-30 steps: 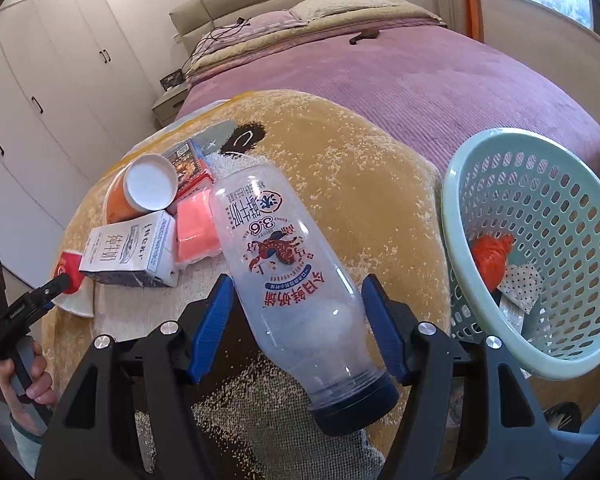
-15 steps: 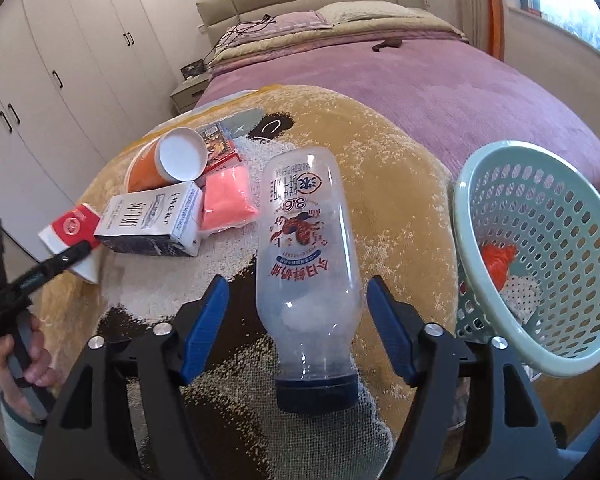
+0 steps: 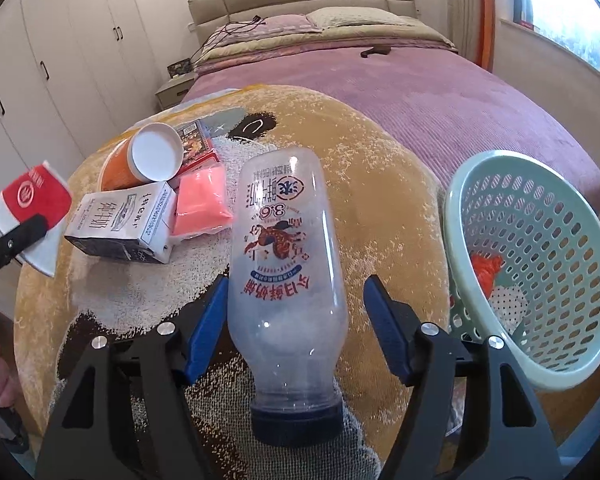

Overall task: Collect trash
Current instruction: 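Carry the cup and bottle over the teal basket and open both tools to drop them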

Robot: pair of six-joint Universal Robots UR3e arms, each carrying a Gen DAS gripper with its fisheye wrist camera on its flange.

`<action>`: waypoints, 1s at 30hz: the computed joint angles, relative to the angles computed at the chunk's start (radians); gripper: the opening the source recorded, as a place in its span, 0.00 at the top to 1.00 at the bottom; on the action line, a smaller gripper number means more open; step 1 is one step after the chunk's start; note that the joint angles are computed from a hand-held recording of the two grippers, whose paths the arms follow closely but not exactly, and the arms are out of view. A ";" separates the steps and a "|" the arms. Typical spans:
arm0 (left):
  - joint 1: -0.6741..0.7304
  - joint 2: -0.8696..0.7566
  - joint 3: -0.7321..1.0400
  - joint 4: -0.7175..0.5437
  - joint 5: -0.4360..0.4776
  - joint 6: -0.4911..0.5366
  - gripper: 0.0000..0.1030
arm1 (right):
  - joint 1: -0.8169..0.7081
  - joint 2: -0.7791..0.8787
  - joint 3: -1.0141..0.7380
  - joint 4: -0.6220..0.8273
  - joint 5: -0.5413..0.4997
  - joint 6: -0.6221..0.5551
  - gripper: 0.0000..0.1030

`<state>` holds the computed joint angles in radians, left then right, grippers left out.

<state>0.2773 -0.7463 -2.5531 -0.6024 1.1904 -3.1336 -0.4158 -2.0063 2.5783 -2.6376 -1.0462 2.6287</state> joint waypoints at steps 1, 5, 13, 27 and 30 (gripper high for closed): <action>-0.072 -0.090 0.015 0.094 0.046 -0.040 0.67 | -0.004 0.006 -0.008 0.015 0.012 -0.016 0.48; -0.259 -0.323 0.098 0.275 0.164 -0.118 0.67 | -0.030 -0.007 -0.003 0.013 0.029 -0.032 0.48; -0.517 -0.741 0.370 0.447 0.266 -0.196 0.67 | -0.366 -0.226 -0.063 0.404 0.222 -0.225 0.48; -0.769 -1.398 1.087 0.305 0.221 -0.198 0.67 | -0.561 0.228 -0.210 0.083 0.121 -0.105 0.48; -0.785 -1.508 1.232 0.224 0.188 -0.204 0.66 | -0.544 0.346 -0.249 -0.001 0.067 -0.054 0.48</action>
<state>-0.5078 -2.2546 -1.3211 -0.3786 1.3788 -3.3381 -0.9595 -1.6600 2.3293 -2.6386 -0.9792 2.5748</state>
